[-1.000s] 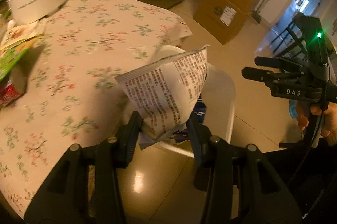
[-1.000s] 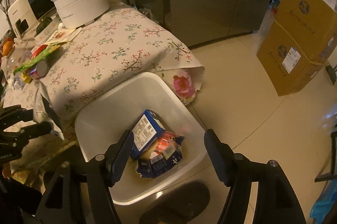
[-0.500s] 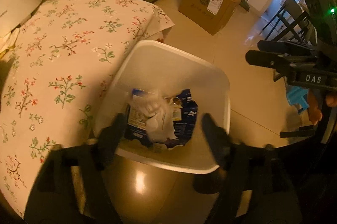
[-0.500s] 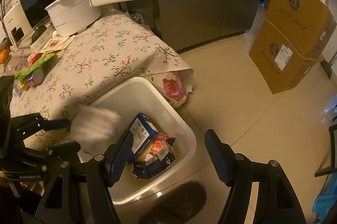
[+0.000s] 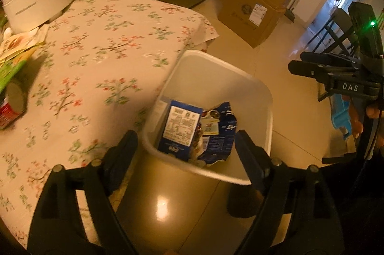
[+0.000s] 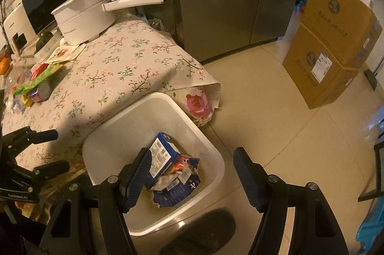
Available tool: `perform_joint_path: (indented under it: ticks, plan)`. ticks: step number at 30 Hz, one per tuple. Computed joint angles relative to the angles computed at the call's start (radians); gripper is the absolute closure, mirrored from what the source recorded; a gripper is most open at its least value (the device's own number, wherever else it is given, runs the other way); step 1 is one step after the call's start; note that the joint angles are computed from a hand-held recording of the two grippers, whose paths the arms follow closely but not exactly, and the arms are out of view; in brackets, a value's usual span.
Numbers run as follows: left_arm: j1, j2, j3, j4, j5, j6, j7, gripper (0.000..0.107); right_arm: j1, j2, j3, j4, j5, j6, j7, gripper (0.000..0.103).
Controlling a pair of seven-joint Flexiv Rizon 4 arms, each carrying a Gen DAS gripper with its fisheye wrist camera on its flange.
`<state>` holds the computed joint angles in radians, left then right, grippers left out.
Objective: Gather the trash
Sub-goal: 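Move both tools back over the trash pile on the table, then grasp the clear Ganten bottle with the left tool while the right tool grasps the green snack bag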
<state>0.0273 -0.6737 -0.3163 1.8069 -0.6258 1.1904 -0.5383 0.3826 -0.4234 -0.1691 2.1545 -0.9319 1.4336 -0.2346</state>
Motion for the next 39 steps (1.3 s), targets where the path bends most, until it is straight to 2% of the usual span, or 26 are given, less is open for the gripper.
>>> perform_joint_path:
  ticks: [4, 9, 12, 13, 14, 16, 18, 24, 30, 32, 39]
  plan:
    - [0.017, 0.012, 0.007, 0.016, -0.004, 0.021, -0.001, 0.014, -0.001, -0.02, 0.031, -0.039, 0.034, -0.027, -0.04, 0.029]
    - [0.057, 0.031, -0.006, 0.04, -0.04, 0.051, 0.007, 0.004, 0.015, -0.053, 0.046, -0.099, 0.067, -0.058, -0.085, 0.02]
    - [0.082, 0.045, -0.014, 0.059, -0.068, 0.086, 0.015, 0.004, 0.03, -0.077, 0.047, -0.133, 0.077, -0.049, -0.115, 0.012]
    - [0.087, 0.048, -0.016, 0.064, -0.074, 0.095, 0.015, 0.004, 0.048, -0.085, 0.032, -0.143, 0.064, -0.044, -0.115, 0.002]
    - [0.094, 0.05, -0.017, 0.067, -0.08, 0.103, 0.016, 0.004, 0.065, -0.09, 0.015, -0.151, 0.05, -0.043, -0.109, 0.0]
    - [0.106, 0.055, -0.014, 0.073, -0.089, 0.115, 0.01, 0.004, 0.091, -0.103, 0.002, -0.179, 0.026, -0.053, -0.115, 0.0]
    - [0.117, 0.059, -0.005, 0.075, -0.093, 0.12, 0.0, 0.004, 0.091, -0.118, 0.021, -0.209, 0.038, -0.069, -0.143, 0.0]
    - [0.149, 0.07, 0.031, 0.075, -0.096, 0.154, -0.056, 0.004, 0.102, -0.171, 0.077, -0.309, 0.12, -0.123, -0.237, 0.0]
    - [0.199, 0.075, 0.054, 0.052, -0.09, 0.182, -0.114, 0.004, 0.132, -0.229, 0.094, -0.418, 0.199, -0.157, -0.289, 0.0]
    - [0.217, 0.073, 0.061, 0.039, -0.092, 0.179, -0.139, 0.004, 0.142, -0.247, 0.098, -0.455, 0.221, -0.168, -0.306, 0.0]
    - [0.228, 0.052, 0.161, -0.053, -0.038, 0.114, -0.29, 0.004, 0.172, -0.323, 0.116, -0.604, 0.299, -0.199, -0.36, 0.0]
